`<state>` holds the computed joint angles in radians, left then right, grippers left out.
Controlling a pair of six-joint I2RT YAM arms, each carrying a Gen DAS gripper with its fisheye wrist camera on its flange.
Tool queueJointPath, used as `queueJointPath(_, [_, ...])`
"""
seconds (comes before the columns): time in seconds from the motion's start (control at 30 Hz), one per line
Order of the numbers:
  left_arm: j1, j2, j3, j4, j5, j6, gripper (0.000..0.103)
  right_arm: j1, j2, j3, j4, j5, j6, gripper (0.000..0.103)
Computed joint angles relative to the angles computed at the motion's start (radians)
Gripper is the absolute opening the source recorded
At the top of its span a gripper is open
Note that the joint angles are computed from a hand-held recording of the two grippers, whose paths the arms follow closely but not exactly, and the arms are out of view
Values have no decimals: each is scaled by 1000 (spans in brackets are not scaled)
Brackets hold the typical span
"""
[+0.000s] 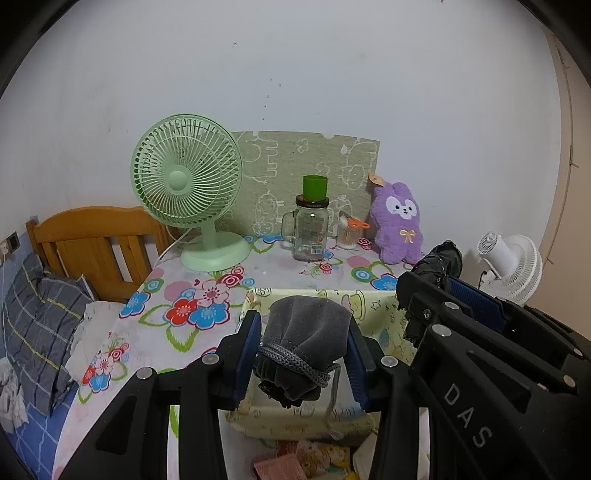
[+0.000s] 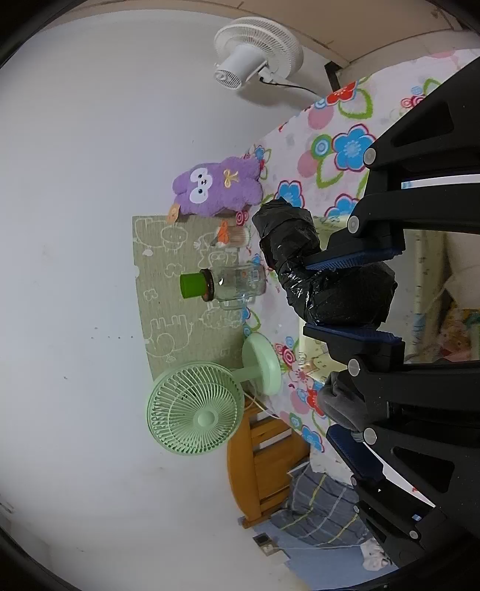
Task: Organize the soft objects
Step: 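Lift the grey sock and black bundle over the fabric box with both tools, then lower both items into the fabric box and open both tools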
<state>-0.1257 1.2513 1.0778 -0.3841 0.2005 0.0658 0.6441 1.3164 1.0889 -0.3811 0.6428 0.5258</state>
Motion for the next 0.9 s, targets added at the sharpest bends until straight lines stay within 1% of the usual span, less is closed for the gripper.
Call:
queueJointPath(0.13, [-6, 48, 32, 5, -9, -12, 44, -40, 22, 8, 35, -32, -22, 32])
queueJointPath(0.23, [-7, 84, 56, 1, -10, -24, 44, -77, 47, 23, 55, -90, -36, 32])
queueJointPath(0.3, [-6, 105, 67, 1, -2, -24, 44, -92, 66, 32, 63, -111, -46, 32])
queueJointPath(0.43, [-11, 163, 94, 3, -2, -24, 45, -124, 109, 46, 75, -146, -42, 32])
queueJointPath(0.6, [-11, 235, 132, -1, -3, -42, 47, -169, 168, 69, 89, -218, -40, 32])
queueJointPath(0.7, [-13, 263, 148, -11, -21, -42, 52, -188, 199, 79, 102, -258, -48, 32])
queueJointPath(0.77, [-12, 276, 157, -21, -28, -35, 58, -204, 214, 80, 111, -304, -48, 32])
queueJointPath(0.83, [-11, 289, 166, -31, -33, -29, 67, -208, 226, 79, 121, -316, -53, 32])
queueJointPath(0.9, [-8, 296, 171, -37, -29, -24, 72, -208, 237, 83, 125, -322, -64, 32])
